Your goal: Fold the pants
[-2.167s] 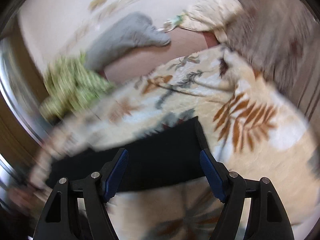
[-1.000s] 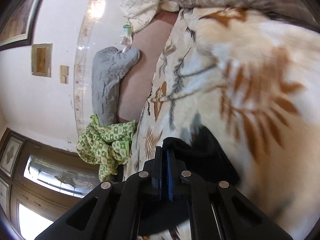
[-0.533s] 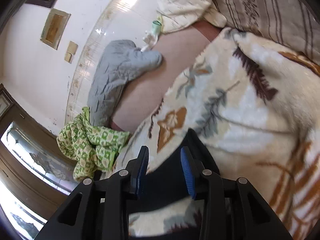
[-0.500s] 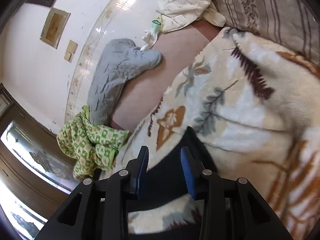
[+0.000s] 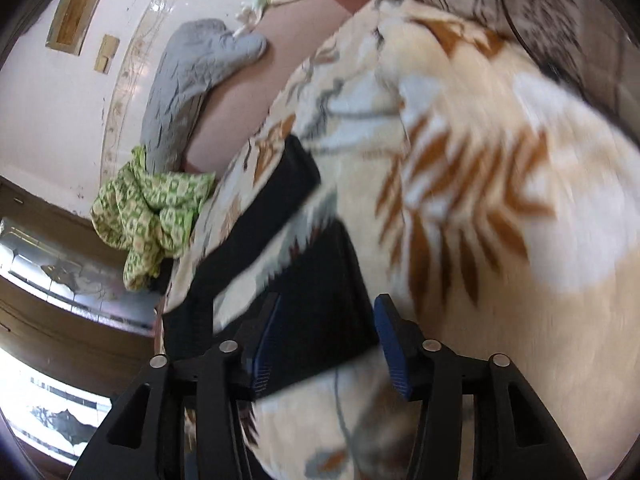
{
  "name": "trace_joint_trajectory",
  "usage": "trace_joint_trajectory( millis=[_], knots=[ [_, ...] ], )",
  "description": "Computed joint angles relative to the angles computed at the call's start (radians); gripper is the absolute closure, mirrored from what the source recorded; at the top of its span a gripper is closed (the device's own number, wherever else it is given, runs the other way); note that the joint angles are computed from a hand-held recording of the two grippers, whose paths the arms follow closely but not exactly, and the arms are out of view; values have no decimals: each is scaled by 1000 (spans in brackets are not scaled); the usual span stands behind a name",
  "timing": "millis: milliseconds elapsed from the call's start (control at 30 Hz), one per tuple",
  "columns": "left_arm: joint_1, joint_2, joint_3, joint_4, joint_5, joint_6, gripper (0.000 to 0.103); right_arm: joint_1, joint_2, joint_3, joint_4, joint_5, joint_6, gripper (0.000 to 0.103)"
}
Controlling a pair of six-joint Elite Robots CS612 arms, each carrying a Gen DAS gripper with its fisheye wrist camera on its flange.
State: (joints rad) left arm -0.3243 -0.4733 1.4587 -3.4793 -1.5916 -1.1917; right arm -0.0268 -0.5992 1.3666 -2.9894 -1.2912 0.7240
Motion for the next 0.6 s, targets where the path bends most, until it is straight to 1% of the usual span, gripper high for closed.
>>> trace_joint_trajectory(
  millis=[67, 133, 200, 267, 300, 367, 433, 467, 533, 567, 600],
  knots=[
    [-2, 16, -9, -1, -38, -28, 46, -2, -2, 22, -15, 33, 47, 51],
    [-4, 31, -19, -35, -25, -68, 44, -8, 6, 46, -71, 86, 141, 51],
    [-4, 40, -27, -63, -5, -127, 43, -7, 15, 55, -122, 98, 197, 51],
    [-7, 40, -21, -78, 17, -172, 43, -4, 19, 53, -135, 91, 203, 49],
    [-14, 31, -2, -92, 42, -200, 43, -4, 20, 52, -136, 91, 202, 48],
    [-26, 19, 24, -106, 68, -205, 43, -4, 21, 54, -145, 92, 206, 48],
    [-43, -7, 69, -89, 128, -214, 42, -4, 22, 55, -152, 92, 212, 48],
    [-50, -11, 81, -85, 146, -215, 40, -4, 22, 54, -147, 90, 208, 47],
    [-46, 1, 63, -78, 103, -230, 40, -3, 24, 50, -141, 87, 202, 45],
    [-47, 6, 55, -83, 107, -241, 40, -2, 24, 48, -139, 85, 197, 43],
    [-48, 8, 49, -89, 113, -229, 40, 0, 24, 43, -135, 83, 193, 41]
  ],
)
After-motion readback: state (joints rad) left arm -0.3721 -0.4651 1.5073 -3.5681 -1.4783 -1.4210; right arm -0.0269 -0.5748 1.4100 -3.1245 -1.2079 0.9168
